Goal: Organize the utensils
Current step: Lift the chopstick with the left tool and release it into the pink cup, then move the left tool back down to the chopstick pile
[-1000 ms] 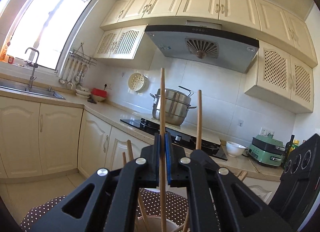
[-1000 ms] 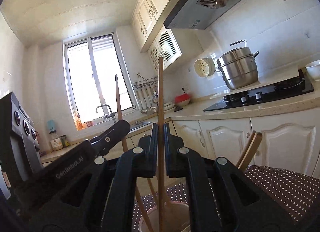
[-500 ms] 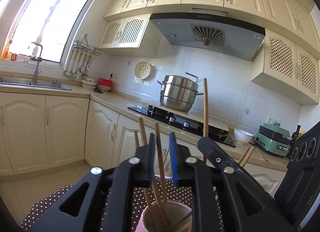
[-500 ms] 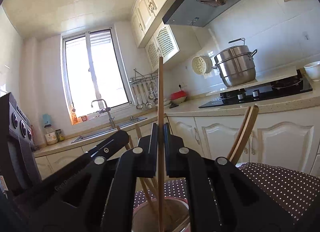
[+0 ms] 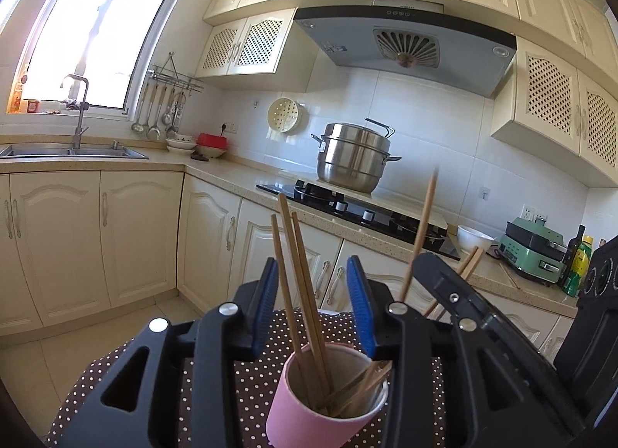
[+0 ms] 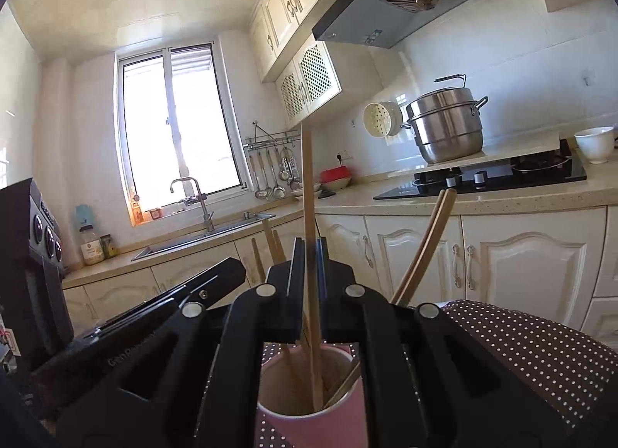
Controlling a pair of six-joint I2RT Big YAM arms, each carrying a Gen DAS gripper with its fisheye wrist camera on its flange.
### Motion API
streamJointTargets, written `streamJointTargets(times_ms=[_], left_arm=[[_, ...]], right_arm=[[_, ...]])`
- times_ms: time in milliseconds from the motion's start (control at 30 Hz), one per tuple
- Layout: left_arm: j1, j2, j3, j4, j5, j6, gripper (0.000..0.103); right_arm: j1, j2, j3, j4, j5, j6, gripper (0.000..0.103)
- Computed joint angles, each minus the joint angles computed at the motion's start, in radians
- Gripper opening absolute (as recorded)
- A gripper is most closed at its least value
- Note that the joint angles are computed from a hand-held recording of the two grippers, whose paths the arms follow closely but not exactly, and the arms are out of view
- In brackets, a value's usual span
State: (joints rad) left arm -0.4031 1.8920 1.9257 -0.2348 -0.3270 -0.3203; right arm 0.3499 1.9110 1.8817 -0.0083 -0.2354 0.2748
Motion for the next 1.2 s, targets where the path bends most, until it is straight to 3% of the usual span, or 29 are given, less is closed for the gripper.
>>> streamJointTargets(times_ms=[333, 733, 967, 1200], left_arm=[[-0.017, -0.062, -0.085, 0.005, -0.03, -0.008, 0.039], [-0.059, -0.141, -0.164, -0.014, -0.095, 0.016, 0.05], [-0.082, -0.181, -0.198, -0.07, -0.114, 0.009, 0.057], [-0.073, -0.237, -0.247, -0.175, -0.081, -0.071, 0.062]], right_arm=[[0.006, -0.062, -0.086, -0.014, 0.011, -0.02, 0.007], [0.013, -0.137, -0.173, -0.05, 0.022, -0.028, 0.007], [0.014, -0.179, -0.213, -0.109, 0.042, -0.026, 0.007], [0.009, -0.221, -0.26, -0.176, 0.052, -0.016, 0.007]])
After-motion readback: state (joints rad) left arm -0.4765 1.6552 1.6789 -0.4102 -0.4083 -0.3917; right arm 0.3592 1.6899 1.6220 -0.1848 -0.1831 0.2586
